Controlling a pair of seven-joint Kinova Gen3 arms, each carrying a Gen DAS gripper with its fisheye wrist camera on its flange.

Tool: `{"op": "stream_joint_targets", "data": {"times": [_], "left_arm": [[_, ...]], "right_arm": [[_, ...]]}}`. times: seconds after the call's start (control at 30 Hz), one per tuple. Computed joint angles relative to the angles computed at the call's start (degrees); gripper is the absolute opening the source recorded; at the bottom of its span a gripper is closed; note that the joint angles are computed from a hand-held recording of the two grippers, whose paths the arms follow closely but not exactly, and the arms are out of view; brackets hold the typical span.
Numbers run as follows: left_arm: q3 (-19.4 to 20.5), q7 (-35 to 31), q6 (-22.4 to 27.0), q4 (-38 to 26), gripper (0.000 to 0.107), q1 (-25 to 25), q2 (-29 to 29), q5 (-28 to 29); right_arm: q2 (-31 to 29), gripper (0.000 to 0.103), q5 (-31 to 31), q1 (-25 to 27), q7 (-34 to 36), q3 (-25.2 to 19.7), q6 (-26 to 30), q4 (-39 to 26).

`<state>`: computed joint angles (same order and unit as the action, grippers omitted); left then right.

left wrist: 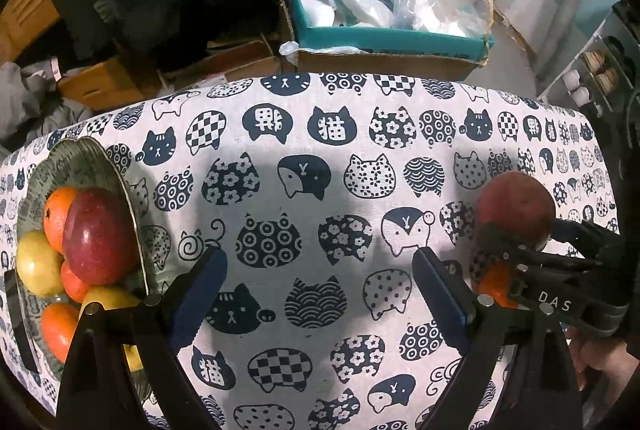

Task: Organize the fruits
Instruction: 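Grasp the last red apple with the right tool, then grasp the small tangerine with the left tool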

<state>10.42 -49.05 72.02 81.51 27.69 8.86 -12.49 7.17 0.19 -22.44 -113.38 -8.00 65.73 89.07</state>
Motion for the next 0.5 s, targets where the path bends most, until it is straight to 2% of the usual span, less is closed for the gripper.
{"op": "stream_joint_targets", "data": {"times": [0.27, 0.5], "left_arm": [[0.3, 0.0, -2.0, 0.1, 0.095, -0.3, 0.3, 2.9], [1.1, -0.5, -3.2, -2.3, 0.095, 1.8, 2.3, 4.8]], "right_arm": [[-4.9, 0.076, 2.1, 1.4, -1.8, 0.4, -0.8, 2.6], [-10.1, 0.076, 1.5, 4.6, -1.8, 1.0, -1.0, 7.0]]}}
